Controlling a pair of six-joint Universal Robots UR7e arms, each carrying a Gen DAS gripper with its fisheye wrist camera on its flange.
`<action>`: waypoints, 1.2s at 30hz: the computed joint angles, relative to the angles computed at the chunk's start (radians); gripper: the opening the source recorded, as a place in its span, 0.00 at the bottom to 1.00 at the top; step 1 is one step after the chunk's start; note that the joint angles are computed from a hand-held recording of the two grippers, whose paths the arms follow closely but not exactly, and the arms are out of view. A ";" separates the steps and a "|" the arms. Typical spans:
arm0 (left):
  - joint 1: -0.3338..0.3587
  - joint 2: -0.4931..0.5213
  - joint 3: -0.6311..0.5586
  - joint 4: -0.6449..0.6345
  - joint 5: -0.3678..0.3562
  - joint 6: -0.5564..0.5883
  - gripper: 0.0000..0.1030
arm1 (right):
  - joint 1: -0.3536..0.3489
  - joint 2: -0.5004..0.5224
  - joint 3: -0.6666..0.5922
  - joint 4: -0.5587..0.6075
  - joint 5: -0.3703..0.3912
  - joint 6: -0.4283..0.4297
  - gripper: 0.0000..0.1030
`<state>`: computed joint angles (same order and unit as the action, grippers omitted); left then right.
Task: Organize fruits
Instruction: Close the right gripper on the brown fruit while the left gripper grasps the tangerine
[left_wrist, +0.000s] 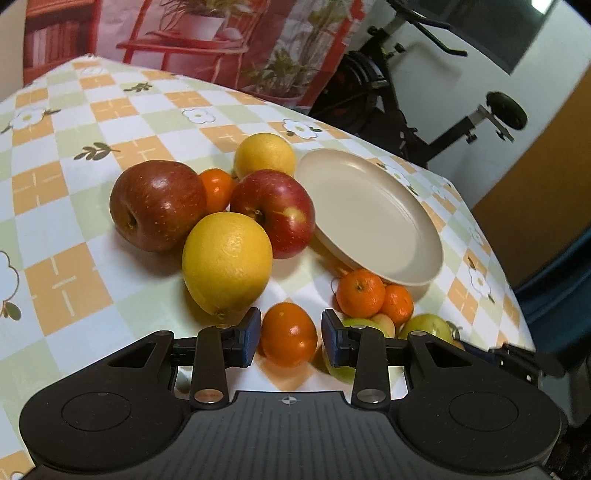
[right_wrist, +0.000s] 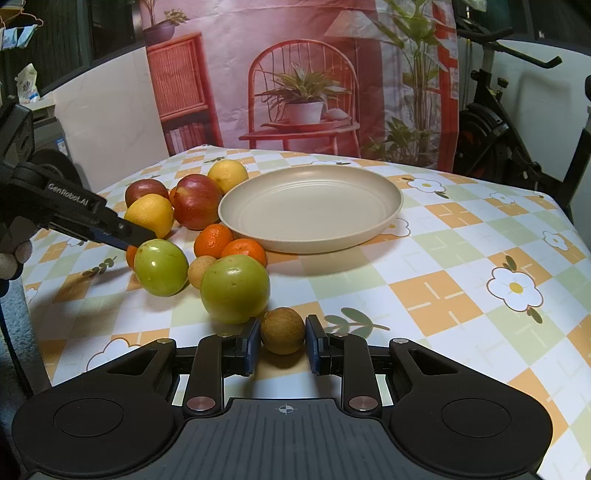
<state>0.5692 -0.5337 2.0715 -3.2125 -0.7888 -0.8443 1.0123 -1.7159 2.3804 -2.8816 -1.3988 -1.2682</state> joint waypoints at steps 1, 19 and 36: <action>0.004 0.003 -0.003 -0.005 -0.004 -0.001 0.37 | 0.000 0.000 0.000 0.000 0.000 0.000 0.23; -0.026 -0.019 0.003 0.150 0.051 -0.042 0.35 | 0.000 -0.001 -0.001 0.002 0.000 -0.001 0.23; -0.056 -0.031 0.025 0.158 0.091 -0.042 0.35 | -0.002 0.000 0.001 -0.007 0.000 0.001 0.23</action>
<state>0.5131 -0.5642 2.0963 -3.0550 -0.6979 -0.8862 1.0106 -1.7158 2.3816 -2.8884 -1.3984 -1.2671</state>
